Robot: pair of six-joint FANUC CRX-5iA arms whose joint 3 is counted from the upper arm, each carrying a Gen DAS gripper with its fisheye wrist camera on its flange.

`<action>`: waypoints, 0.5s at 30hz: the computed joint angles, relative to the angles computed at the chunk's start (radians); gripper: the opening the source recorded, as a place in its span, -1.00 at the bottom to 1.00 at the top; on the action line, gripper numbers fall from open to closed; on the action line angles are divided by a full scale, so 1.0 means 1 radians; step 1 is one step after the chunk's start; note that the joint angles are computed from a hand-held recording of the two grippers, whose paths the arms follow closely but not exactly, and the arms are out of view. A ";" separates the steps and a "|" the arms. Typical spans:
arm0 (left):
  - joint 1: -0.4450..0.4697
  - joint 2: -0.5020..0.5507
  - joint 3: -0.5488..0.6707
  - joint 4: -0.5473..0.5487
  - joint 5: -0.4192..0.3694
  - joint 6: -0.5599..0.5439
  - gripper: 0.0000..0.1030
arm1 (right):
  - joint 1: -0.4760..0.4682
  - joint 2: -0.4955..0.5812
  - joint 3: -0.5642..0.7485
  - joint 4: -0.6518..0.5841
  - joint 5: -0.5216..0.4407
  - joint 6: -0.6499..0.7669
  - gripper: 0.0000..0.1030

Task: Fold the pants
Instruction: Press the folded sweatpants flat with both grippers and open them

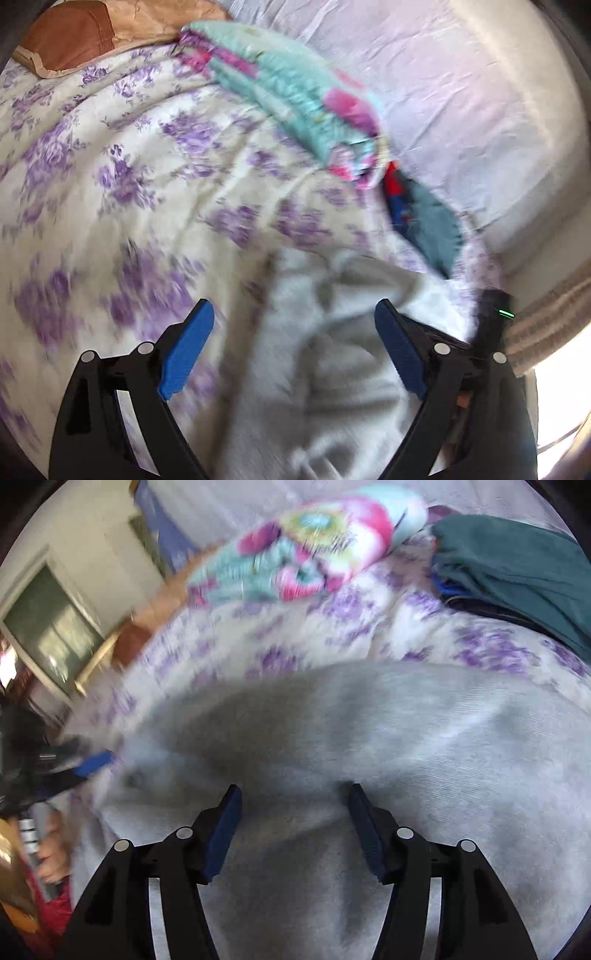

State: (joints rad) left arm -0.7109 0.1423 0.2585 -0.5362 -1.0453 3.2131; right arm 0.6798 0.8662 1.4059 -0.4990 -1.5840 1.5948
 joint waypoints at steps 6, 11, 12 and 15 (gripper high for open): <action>0.115 0.032 -0.026 0.177 0.083 -0.167 0.68 | -0.130 -0.192 -0.288 0.037 0.226 -0.015 0.20; 0.167 0.057 -0.031 0.281 0.150 -0.291 0.68 | -0.319 -0.129 -0.240 0.078 0.187 -0.274 0.17; 0.171 0.065 -0.023 0.281 0.145 -0.304 0.68 | -0.360 -0.127 -0.254 0.040 0.185 -0.303 -0.34; 0.181 0.086 0.008 0.280 0.127 -0.324 0.67 | -0.444 -0.179 -0.362 -0.079 0.233 -0.364 -0.90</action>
State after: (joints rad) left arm -0.5298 0.2288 0.2670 -0.2558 -0.9185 2.8890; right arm 0.2354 0.6874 1.0444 -0.5783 -1.3515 1.2303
